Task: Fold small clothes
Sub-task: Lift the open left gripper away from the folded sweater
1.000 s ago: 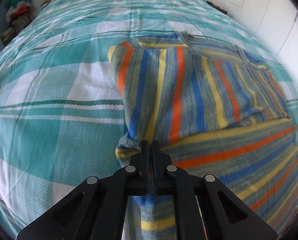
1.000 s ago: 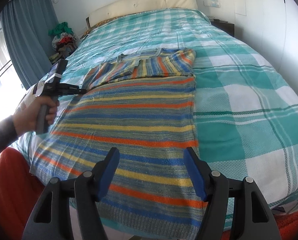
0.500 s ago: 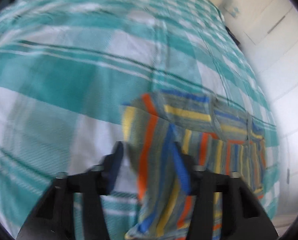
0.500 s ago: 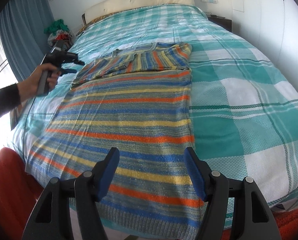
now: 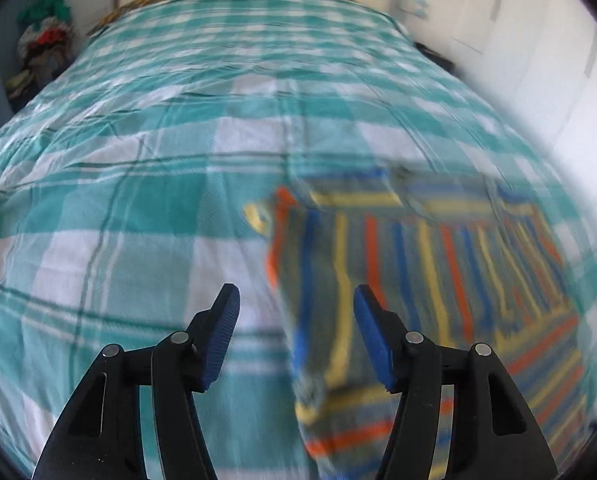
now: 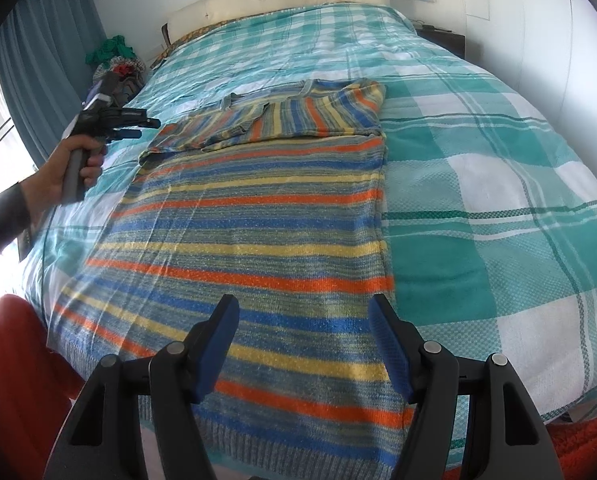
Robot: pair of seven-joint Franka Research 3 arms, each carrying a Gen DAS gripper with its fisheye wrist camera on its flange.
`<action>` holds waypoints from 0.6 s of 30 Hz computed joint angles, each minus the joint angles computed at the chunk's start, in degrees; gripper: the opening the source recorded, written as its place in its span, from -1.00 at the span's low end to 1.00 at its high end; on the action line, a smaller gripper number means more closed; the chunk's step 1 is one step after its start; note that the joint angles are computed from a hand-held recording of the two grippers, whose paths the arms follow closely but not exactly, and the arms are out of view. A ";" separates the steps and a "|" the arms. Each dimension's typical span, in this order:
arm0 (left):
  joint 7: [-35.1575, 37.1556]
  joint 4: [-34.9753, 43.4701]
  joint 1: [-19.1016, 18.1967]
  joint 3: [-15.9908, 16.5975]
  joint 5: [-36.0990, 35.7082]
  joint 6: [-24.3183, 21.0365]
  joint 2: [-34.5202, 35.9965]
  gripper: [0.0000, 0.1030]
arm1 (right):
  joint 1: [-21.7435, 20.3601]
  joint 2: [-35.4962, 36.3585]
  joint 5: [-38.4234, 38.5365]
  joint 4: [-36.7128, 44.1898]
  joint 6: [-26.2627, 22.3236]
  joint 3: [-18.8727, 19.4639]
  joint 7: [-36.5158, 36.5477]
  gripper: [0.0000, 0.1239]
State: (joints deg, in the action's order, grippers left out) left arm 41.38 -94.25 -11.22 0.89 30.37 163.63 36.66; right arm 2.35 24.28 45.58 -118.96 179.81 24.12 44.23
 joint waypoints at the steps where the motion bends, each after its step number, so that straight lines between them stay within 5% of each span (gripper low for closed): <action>1: 1.17 0.66 -2.78 2.22 0.15 -3.37 0.64 0.14 | -0.07 0.00 -0.04 -0.05 -0.12 0.08 -0.05 0.07; 3: 2.80 2.93 -4.47 3.16 -0.42 -9.94 3.35 0.01 | 0.13 -0.16 -0.13 -0.17 -0.35 -0.09 0.10 0.07; 4: -0.93 1.30 -2.32 1.13 2.12 -8.44 2.48 0.04 | -0.23 -0.36 0.22 -0.37 -0.15 0.41 -0.25 0.07; 7: -7.98 -3.47 -2.36 1.33 1.59 -6.44 -1.46 0.19 | -4.42 -0.84 3.04 -1.53 3.31 5.80 -4.21 0.07; 10: -14.35 -13.70 -3.66 2.47 4.98 0.71 -8.53 0.35 | -9.71 -0.30 3.16 -2.37 7.05 12.10 -6.07 0.07; 14: -30.24 -25.94 -10.44 8.71 18.73 3.50 -18.19 0.60 | -13.17 0.06 0.85 -3.43 10.47 15.73 -4.42 0.07; 18: -48.35 -35.14 -14.65 11.08 33.54 -0.69 -26.47 0.80 | -14.93 0.00 -1.55 -4.21 12.87 17.36 -1.41 0.07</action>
